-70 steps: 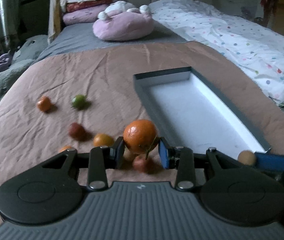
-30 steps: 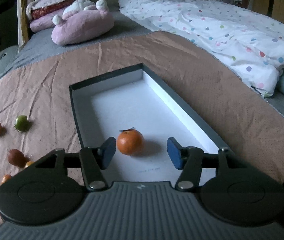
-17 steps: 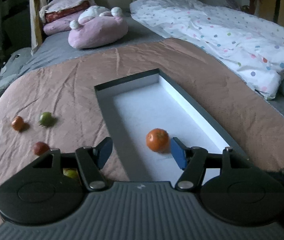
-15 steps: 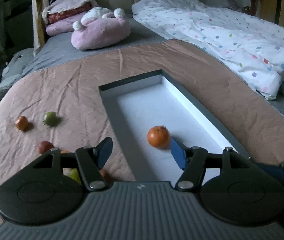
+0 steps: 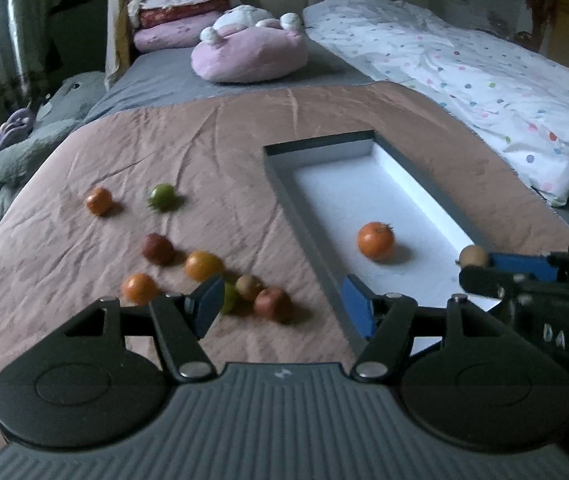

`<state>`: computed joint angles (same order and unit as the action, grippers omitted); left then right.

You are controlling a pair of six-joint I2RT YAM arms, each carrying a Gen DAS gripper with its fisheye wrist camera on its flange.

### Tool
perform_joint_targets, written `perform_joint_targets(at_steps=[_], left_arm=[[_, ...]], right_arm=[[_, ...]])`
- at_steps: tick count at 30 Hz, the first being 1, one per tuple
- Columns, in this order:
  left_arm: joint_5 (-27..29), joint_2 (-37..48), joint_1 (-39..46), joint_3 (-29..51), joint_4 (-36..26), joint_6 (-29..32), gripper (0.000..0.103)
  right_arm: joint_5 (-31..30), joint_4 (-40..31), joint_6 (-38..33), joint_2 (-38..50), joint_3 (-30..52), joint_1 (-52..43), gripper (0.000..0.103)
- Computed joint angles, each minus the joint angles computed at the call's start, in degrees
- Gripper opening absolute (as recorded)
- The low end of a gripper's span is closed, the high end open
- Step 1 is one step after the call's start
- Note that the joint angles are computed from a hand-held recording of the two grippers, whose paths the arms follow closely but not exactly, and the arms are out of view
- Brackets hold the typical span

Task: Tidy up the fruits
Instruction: 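Lower the tan fruit into the box and open the right tool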

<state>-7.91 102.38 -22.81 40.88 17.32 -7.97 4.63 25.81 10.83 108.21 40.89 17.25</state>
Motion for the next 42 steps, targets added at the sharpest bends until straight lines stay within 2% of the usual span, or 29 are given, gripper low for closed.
perform_joint_targets(at_steps=[10,24,28,32,36,39,42], left_arm=[[0.5,-3.4,3.2,-5.0,0.8,0.1,0.074],[1.0,-6.5,7.8,-9.2,2.2,1.2,0.075],[0.9,-6.2,8.2,-9.2,2.1,1.0,0.075],[0.9,-6.2,8.5,-9.4,2.4,0.7,0.075],[1.1,-5.8,9.0,-9.1,2.6,0.4,0.075],[0.9,-5.4,9.3,-8.9,2.9,0.1,0.075],[1.2,-4.8,9.9,-8.8,3.4,0.0,0.075]], right_arm=[[-1.3,-2.2,0.2,6.3,5.8,-2.7,0.024],[1.2,-6.2,1.6,14.9,16.1,-3.5,0.025],[2.8,-6.3,1.4,15.1,16.4,-3.0,0.026],[4.2,-5.0,1.5,14.7,15.4,-2.6,0.040],[5.2,-3.8,1.6,13.0,13.8,-2.1,0.040],[5.9,0.4,0.6,10.5,10.6,-0.6,0.040],[4.4,1.8,-0.3,8.8,9.4,1.1,0.040]])
